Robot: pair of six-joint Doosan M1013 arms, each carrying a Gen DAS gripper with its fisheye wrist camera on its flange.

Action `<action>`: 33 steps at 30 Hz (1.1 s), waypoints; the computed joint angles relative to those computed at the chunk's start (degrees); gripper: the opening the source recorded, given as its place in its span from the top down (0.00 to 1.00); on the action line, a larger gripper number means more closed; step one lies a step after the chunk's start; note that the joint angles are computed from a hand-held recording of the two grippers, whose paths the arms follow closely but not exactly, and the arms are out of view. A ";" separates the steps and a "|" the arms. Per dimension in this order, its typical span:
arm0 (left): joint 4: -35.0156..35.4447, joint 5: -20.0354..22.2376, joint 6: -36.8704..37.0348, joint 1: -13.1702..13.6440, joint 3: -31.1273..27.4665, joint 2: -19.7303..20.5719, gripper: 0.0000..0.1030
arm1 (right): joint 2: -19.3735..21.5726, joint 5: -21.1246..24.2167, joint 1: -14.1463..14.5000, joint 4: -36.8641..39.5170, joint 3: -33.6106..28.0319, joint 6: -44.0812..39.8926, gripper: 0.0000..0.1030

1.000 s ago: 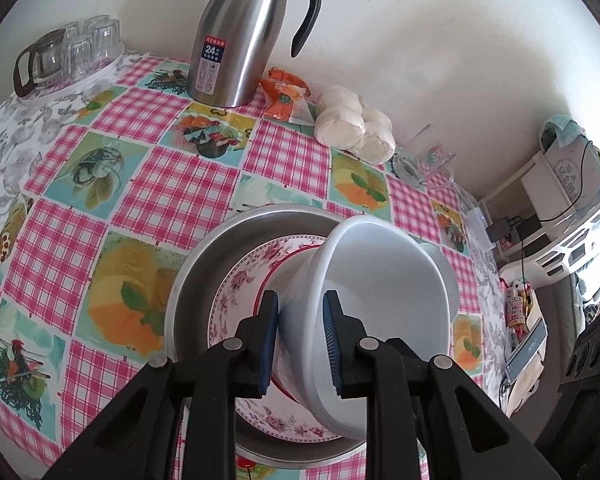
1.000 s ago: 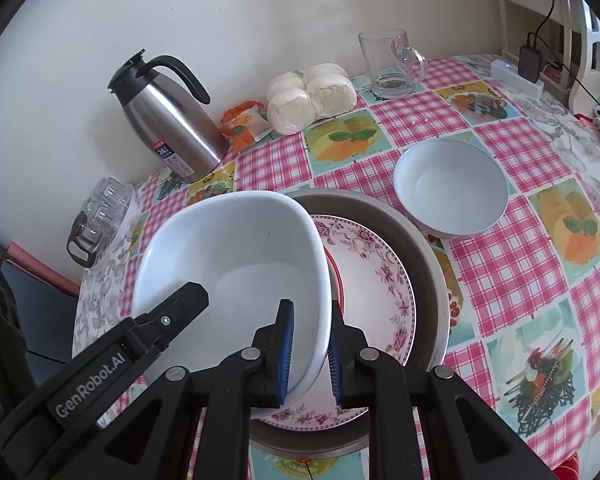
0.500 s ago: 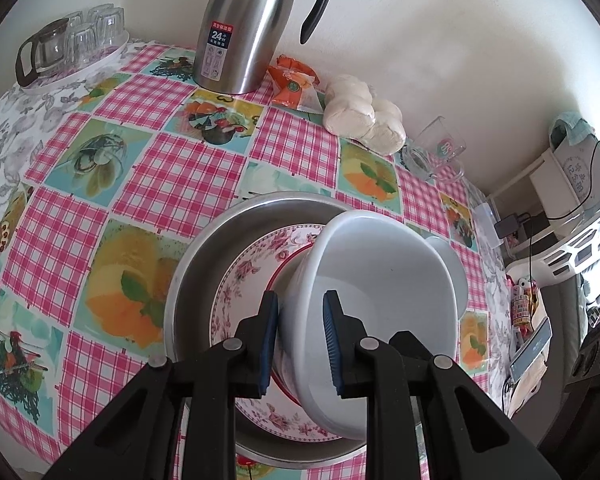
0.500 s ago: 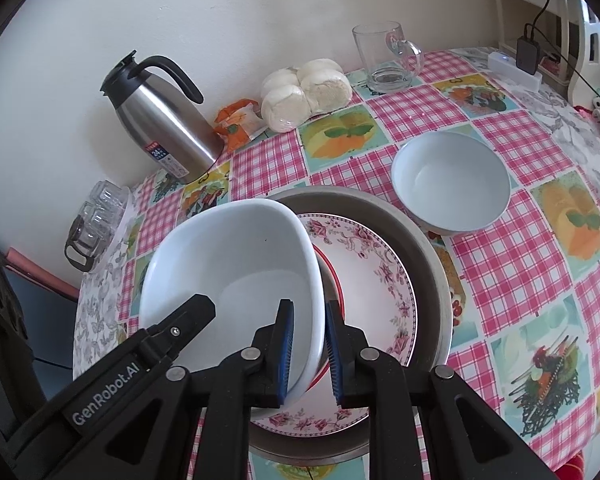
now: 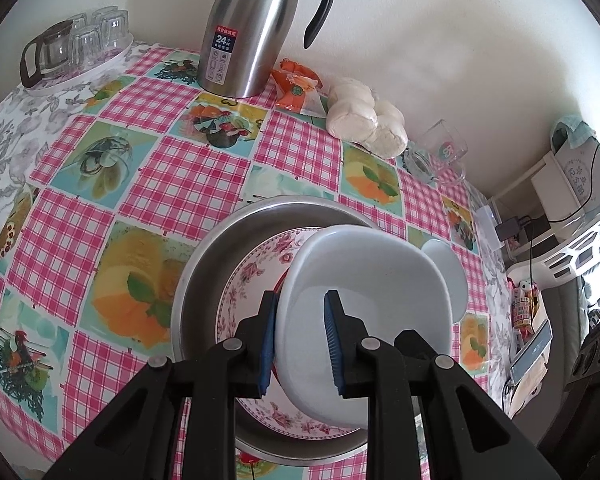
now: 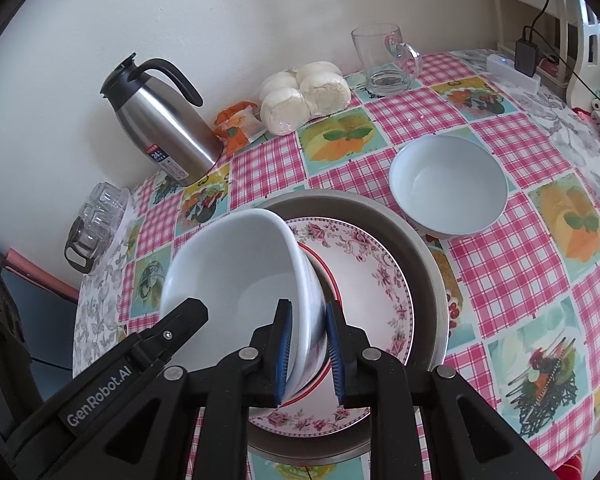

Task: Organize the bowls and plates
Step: 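Lower the white square bowl into the red-rimmed bowl in the basin, then open both grippers to release the white square bowl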

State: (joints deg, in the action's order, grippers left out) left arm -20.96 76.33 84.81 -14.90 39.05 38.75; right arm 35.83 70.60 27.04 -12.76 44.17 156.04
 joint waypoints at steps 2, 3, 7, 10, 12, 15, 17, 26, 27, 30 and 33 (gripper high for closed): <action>-0.11 -0.26 0.11 0.03 0.21 -0.13 0.77 | -0.02 0.03 -0.08 0.11 -0.07 -0.07 0.80; -0.16 -0.43 0.21 0.03 0.30 -0.21 0.77 | -0.04 -0.01 -0.10 0.11 -0.06 -0.07 0.80; -0.14 -0.74 0.46 0.03 0.37 -0.35 0.77 | -0.29 -0.29 -0.02 -0.54 0.14 0.02 0.80; -0.70 -0.92 0.59 0.20 0.46 -0.48 0.77 | -0.70 -1.30 -0.10 -0.50 0.76 0.57 0.80; -1.00 -1.48 0.86 0.25 0.80 -0.84 0.77 | -1.11 -2.07 -0.15 -0.68 1.35 0.91 0.80; -1.28 -2.42 1.44 0.26 1.25 -1.37 0.77 | -1.40 -2.49 -0.14 -1.17 1.62 1.27 0.80; -1.11 -2.97 1.60 0.26 1.46 -1.63 0.77 | -1.56 -2.51 -0.16 -1.42 1.78 1.46 0.80; -2.36 -4.22 2.37 0.50 1.93 -2.25 0.76 | -2.53 -3.13 -0.72 -0.83 3.49 2.37 0.80; -2.29 -4.14 2.31 0.47 1.97 -2.27 0.76 | -2.59 -3.39 -0.77 -0.64 3.66 2.34 0.80; -1.97 -3.67 2.11 0.39 1.83 -2.15 0.76 | -2.61 -3.60 -0.82 -0.48 3.83 2.21 0.80; -1.86 -3.93 2.16 0.38 2.02 -2.27 0.76 | -2.46 -3.21 -0.76 -0.49 3.49 1.87 0.80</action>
State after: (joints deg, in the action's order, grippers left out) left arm -22.82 72.40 86.97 -14.53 41.07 36.47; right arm 33.38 67.39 26.28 -13.25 47.66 157.91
